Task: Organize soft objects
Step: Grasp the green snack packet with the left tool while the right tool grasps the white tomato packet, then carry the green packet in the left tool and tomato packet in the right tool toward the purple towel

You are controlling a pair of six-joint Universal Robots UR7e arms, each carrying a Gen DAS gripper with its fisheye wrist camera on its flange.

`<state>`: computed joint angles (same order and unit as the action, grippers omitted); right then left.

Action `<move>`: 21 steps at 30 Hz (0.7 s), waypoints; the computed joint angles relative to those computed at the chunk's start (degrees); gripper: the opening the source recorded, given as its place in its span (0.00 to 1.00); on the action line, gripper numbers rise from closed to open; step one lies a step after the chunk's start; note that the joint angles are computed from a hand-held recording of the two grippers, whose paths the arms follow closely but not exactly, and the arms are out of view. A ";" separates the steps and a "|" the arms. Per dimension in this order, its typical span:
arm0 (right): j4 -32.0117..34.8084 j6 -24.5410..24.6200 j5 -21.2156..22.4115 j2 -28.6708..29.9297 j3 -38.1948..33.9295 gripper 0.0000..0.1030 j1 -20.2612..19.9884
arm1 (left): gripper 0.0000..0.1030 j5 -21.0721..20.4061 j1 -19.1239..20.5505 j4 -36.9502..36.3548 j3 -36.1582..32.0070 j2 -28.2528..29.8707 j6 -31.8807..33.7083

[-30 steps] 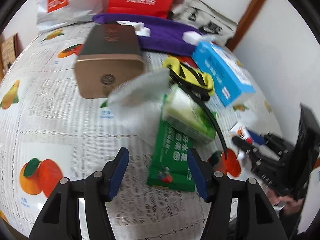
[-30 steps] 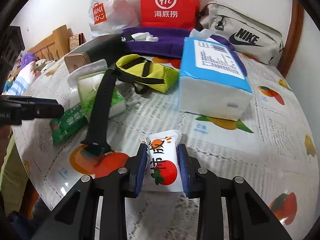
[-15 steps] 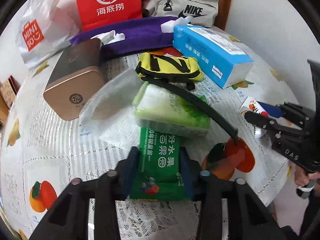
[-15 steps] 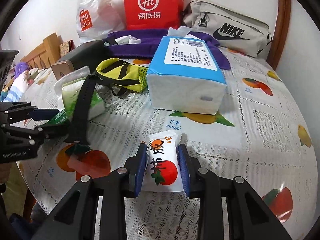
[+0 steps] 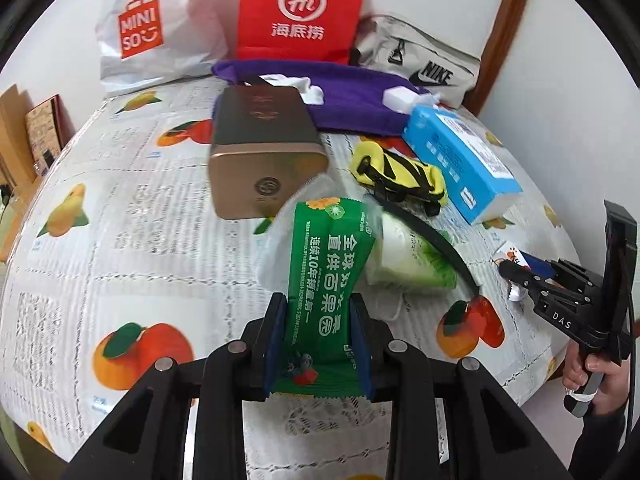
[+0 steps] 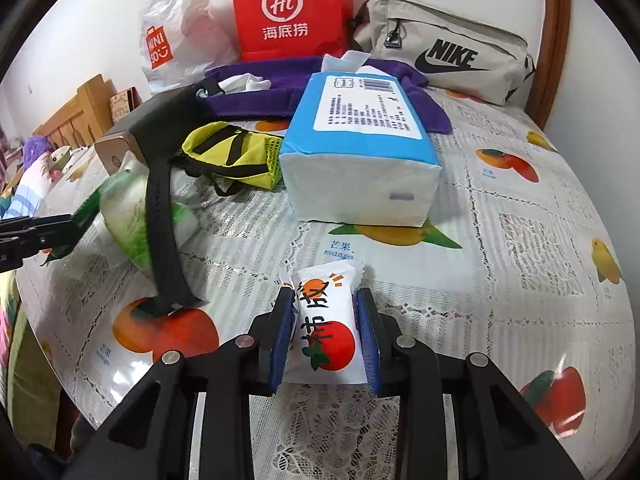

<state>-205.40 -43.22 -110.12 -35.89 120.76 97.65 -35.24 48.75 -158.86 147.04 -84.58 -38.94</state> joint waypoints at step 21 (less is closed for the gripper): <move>2.95 2.84 1.35 -5.15 -0.22 0.31 3.73 | 0.29 4.45 -3.55 2.79 -1.41 -6.00 -2.51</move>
